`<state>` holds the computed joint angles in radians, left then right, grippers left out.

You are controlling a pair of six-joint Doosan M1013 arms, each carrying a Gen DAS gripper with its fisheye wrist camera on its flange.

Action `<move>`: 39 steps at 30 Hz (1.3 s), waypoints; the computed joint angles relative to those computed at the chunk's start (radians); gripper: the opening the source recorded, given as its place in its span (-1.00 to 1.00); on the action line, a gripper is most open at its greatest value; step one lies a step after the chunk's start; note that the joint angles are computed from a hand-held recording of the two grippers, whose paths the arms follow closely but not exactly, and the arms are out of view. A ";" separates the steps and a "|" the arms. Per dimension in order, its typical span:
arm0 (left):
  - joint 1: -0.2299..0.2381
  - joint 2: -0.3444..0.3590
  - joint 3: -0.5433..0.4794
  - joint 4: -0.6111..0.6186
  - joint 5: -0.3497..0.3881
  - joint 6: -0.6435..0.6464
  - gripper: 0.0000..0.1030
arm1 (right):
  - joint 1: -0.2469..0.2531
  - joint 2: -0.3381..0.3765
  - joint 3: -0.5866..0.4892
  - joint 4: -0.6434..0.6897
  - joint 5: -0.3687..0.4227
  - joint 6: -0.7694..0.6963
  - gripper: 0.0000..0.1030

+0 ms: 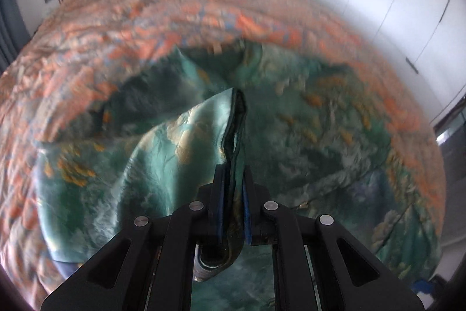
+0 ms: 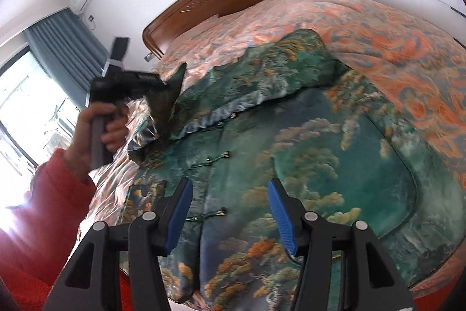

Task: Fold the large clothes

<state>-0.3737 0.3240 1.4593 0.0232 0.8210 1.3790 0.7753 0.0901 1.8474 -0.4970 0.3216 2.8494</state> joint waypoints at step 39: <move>0.072 -0.307 0.487 0.320 -0.210 -0.365 0.75 | -0.085 0.382 -0.616 0.463 0.239 -0.776 -0.72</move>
<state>-0.3020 0.0167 1.9462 0.3432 0.6108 1.0138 0.6905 0.4725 1.2316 -0.0343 0.5608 2.0732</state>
